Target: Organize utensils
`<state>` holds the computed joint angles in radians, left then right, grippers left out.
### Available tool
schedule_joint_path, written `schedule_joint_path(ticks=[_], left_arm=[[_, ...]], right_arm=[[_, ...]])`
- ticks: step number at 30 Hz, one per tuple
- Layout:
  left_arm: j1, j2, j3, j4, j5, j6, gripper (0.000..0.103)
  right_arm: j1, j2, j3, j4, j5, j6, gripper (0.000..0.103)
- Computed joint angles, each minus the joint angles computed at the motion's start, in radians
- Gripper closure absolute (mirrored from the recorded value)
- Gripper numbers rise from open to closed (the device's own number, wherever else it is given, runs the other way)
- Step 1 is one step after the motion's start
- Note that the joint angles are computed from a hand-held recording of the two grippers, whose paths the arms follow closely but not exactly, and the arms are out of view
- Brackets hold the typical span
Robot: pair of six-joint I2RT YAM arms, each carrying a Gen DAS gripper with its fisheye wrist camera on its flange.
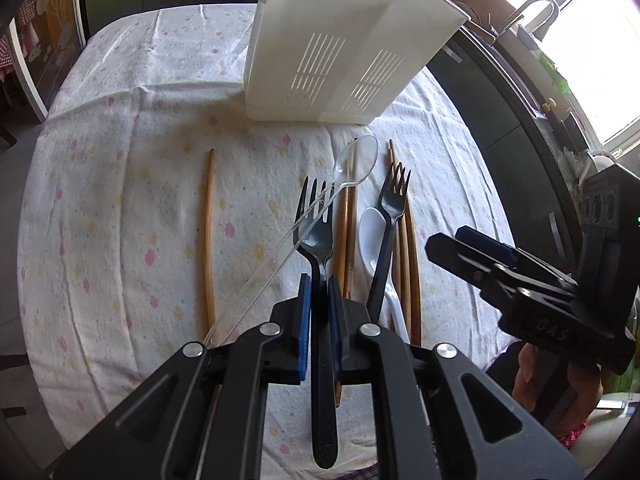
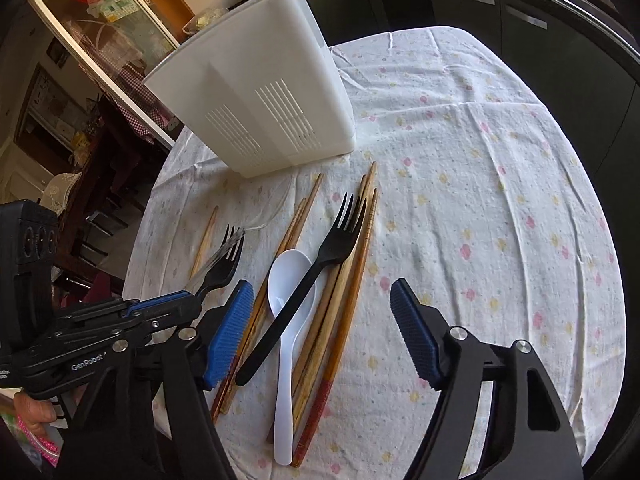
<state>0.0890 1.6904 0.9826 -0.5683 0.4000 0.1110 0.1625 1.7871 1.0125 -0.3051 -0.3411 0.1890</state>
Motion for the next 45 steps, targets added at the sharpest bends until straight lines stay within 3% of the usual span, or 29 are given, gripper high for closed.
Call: schedule_joint_path(ticks=[2, 5, 13, 19, 23, 28, 45], left_arm=[[0.005, -0.014, 0.001, -0.010, 0.028, 0.007, 0.095], [0.052, 0.004, 0.033, -0.089, 0.187, 0.040, 0.095], [0.099, 0.075, 0.082, -0.186, 0.324, 0.074, 0.095], [0.099, 0.045, 0.058, -0.154, 0.276, 0.070, 0.095], [0.111, 0.074, 0.087, -0.213, 0.315, 0.106, 0.095], [0.094, 0.075, 0.087, -0.203, 0.285, 0.095, 0.095], [0.055, 0.021, 0.056, -0.194, 0.255, 0.148, 0.095]], right_arm=[[0.001, 0.032, 0.020, -0.003, -0.013, 0.009, 0.033], [-0.009, 0.052, 0.028, 0.017, -0.036, 0.036, 0.039], [-0.019, 0.042, 0.033, 0.021, -0.020, 0.038, 0.041], [-0.016, 0.024, 0.013, 0.044, -0.002, 0.044, 0.041], [-0.024, 0.006, -0.003, 0.064, 0.008, 0.050, 0.041], [-0.024, -0.017, -0.007, 0.057, 0.006, 0.038, 0.041], [0.061, -0.045, 0.079, 0.048, 0.085, 0.033, 0.040]])
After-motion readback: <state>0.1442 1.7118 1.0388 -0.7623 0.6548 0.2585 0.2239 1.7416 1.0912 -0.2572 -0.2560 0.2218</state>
